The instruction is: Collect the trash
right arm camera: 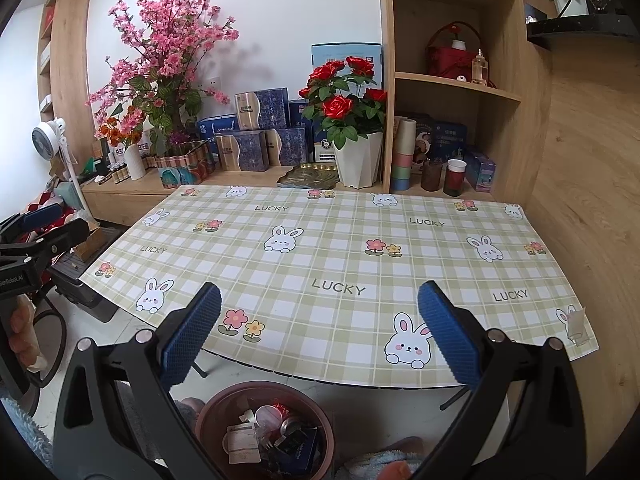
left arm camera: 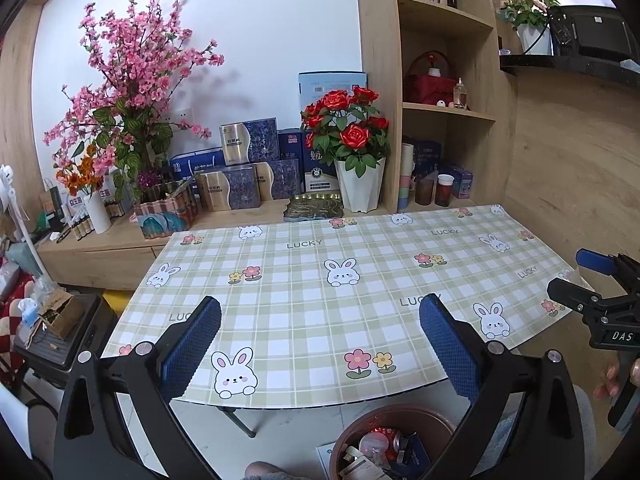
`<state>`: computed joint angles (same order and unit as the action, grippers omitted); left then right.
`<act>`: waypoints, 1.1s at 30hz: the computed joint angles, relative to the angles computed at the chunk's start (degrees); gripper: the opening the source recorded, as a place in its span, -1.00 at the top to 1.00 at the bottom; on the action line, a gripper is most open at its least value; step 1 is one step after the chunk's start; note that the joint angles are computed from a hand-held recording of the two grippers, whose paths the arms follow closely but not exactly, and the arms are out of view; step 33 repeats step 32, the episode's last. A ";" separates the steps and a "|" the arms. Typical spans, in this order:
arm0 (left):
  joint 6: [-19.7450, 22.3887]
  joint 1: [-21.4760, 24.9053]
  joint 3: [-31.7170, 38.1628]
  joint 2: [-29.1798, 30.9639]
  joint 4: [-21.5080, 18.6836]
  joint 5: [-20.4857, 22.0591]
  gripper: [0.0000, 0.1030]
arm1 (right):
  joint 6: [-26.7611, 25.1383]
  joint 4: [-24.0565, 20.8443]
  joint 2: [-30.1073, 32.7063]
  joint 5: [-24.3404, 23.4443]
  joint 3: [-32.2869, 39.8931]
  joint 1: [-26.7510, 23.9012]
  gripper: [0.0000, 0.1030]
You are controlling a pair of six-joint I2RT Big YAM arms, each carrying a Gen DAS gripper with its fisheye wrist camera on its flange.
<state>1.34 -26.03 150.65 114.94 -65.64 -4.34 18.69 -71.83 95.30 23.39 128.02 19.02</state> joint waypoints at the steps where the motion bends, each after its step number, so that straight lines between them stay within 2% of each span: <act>1: 0.08 -0.02 0.17 0.04 -0.11 -0.09 -0.88 | 0.02 0.01 -0.01 0.01 -0.03 -0.01 -0.89; 15: 1.32 -0.17 -0.05 -0.07 0.38 -2.07 -0.88 | -1.42 0.41 -0.68 1.86 -1.16 0.15 -0.89; 26: 1.36 -0.24 -1.15 -0.63 0.92 -2.20 -0.88 | -0.95 -0.19 -0.65 1.92 -0.94 0.17 -0.89; 33: 2.01 -0.38 -3.08 -1.53 1.94 -3.92 -0.88 | -1.15 -0.15 -0.57 1.84 -0.85 0.12 -0.89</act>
